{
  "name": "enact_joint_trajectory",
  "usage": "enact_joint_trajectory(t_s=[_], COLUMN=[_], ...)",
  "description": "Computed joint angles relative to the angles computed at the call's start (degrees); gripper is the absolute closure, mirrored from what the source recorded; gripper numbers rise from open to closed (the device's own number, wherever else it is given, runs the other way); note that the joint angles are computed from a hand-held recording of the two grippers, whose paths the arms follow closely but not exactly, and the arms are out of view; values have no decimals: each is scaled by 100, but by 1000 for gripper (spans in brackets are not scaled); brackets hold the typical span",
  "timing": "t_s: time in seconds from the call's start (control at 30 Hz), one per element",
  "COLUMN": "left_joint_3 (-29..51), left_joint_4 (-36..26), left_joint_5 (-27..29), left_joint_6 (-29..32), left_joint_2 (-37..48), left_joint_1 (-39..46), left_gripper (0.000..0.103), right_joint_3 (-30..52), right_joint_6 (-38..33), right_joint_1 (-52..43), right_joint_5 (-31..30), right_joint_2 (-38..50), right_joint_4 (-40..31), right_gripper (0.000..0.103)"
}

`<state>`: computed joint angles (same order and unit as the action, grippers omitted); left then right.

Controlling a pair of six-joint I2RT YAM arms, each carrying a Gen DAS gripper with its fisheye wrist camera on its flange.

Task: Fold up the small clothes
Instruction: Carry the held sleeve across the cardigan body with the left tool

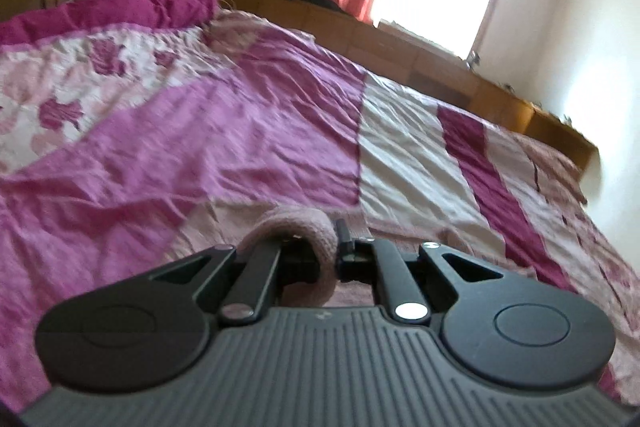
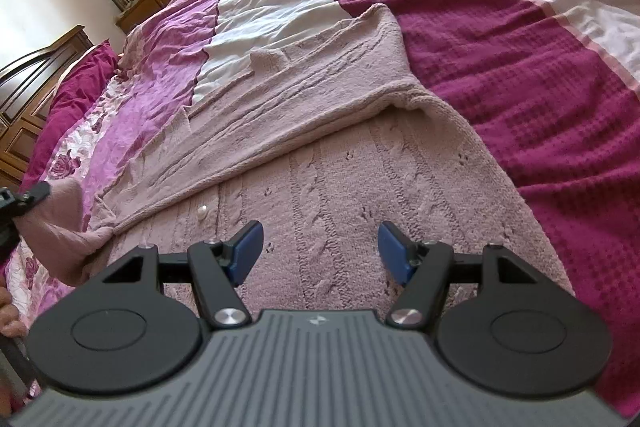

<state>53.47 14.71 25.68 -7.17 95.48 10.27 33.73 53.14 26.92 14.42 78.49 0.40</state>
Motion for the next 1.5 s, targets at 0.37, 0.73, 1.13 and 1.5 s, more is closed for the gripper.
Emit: enact_joint_trajectory(t_s=[0.37, 0.73, 1.13, 1.5], left_joint_3=[77, 437, 280, -44], left_joint_4=[-672, -1953, -3016, -2735], left_joint_5=[-181, -112, -25, -291], left_joint_6=[984, 1764, 2402, 2552], left_joint_2=[427, 512, -62, -332], left_joint_1=[-435, -439, 239, 708], left_gripper=[92, 55, 50, 47], right_joint_3=[-5, 122, 880, 3088], right_joint_6=[1, -3, -200, -588], right_joint_1=[51, 173, 400, 780], right_joint_5=[42, 11, -444, -1347], right_joint_2=[8, 140, 755, 2551], right_joint_4=[9, 26, 72, -342], right_gripper=[32, 32, 32, 32])
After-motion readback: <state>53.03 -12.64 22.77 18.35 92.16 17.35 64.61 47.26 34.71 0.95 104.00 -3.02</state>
